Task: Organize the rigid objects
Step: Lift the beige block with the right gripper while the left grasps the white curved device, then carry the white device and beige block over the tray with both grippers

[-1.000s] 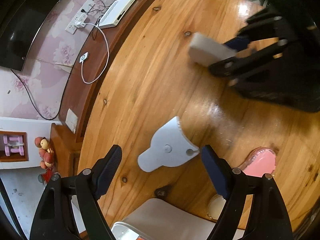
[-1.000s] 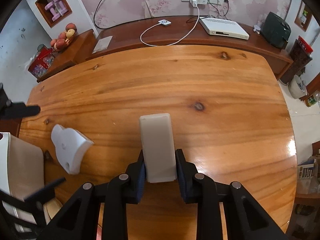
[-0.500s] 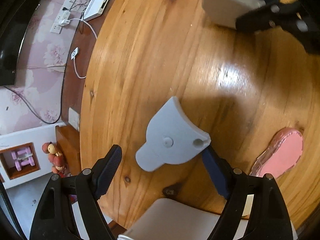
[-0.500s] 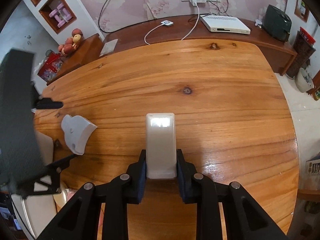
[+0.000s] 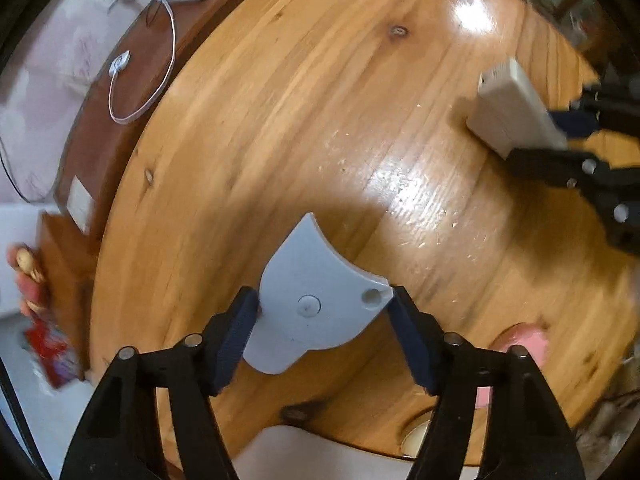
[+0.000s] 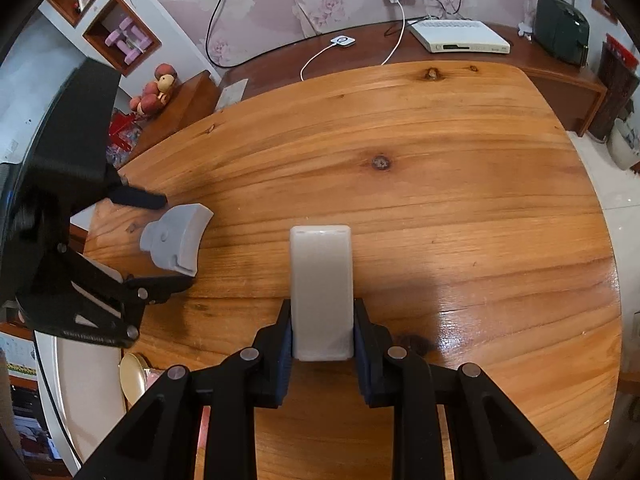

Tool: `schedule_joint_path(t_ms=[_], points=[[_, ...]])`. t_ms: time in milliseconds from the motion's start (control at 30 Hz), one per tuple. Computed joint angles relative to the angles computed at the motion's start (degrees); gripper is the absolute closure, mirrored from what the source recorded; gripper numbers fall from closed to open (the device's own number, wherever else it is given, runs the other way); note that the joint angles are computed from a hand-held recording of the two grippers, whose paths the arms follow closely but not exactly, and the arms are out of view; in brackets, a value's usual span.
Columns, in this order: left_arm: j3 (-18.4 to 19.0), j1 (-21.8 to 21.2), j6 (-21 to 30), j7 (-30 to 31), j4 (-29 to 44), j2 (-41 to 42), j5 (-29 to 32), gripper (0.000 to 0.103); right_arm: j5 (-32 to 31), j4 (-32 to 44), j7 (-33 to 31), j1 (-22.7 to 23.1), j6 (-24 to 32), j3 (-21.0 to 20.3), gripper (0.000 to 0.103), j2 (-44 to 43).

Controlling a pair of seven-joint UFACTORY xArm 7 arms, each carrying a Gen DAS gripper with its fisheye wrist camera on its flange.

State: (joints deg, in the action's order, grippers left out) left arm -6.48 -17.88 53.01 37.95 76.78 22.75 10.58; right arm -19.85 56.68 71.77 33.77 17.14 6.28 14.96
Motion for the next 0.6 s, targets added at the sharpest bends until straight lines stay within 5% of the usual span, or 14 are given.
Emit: schedule_joint_path(t_ms=[267, 433, 533, 600], points=[[0.58, -0.73, 4.07, -7.19, 5.20, 3.55, -1.87, 0.035, 0.80, -1.59, -0.30, -0.36, -1.72, 0.03, 0.077, -0.64], [1.34, -2.12, -2.06, -12.13, 2.06, 2.64, 1.63, 0.015, 1.61, -1.80, -0.80, -0.45, -1.96, 0.41, 0.077, -0.67], [-0.38, 0.40, 0.02, -10.91, 3.74, 3.57, -4.04, 0.036, 2.76, -2.13, -1.44, -0.84, -2.68, 0.69, 0.077, -0.74], [0.14, -0.33, -2.01, -13.25, 2.07, 2.90, -3.60, 0.036, 3.04, -2.36, -1.31, -0.62, -2.71, 0.60, 0.077, -0.89]])
